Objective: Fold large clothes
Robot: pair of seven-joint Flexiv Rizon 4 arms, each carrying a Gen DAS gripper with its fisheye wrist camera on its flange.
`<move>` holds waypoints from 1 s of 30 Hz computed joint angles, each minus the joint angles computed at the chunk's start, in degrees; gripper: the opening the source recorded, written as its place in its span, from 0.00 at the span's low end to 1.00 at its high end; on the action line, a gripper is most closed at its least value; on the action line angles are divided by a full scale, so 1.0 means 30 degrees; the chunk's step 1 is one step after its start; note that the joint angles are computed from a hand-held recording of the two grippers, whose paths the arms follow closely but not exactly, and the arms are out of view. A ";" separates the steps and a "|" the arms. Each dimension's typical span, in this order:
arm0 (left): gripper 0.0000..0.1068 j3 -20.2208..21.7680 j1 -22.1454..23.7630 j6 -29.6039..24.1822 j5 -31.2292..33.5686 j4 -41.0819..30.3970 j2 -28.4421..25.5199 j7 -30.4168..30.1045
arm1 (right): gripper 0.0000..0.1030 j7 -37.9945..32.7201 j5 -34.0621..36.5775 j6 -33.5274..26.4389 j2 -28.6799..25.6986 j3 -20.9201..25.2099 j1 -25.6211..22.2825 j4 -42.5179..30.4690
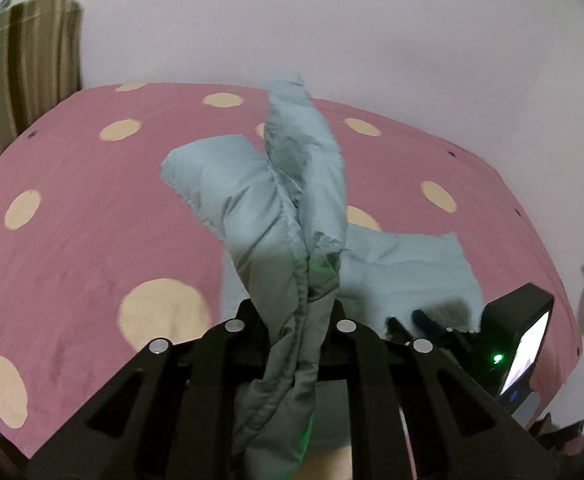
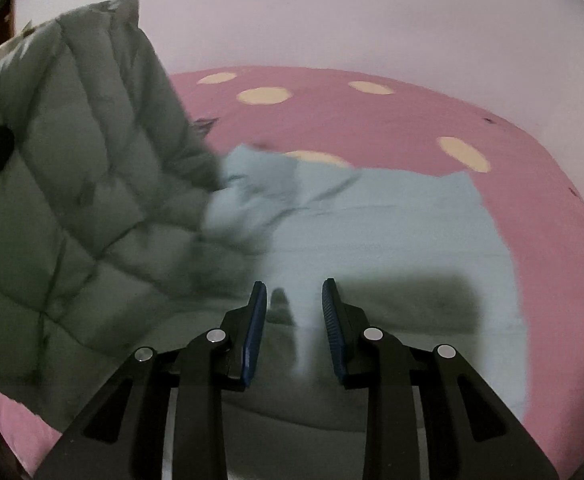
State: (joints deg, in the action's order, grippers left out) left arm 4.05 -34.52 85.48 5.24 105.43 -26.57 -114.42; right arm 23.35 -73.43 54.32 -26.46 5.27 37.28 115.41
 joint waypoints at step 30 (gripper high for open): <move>0.11 0.0406 -0.5091 -0.7265 0.4273 -1.1706 -0.7997 -0.1883 | 0.47 0.4366 -0.0153 -0.0812 0.6077 0.1513 -0.5505 0.9205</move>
State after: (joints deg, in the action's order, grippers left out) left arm 5.27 -49.80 63.68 18.06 70.32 -50.56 -120.07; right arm 36.45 -73.89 51.89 -8.23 9.81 20.77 143.03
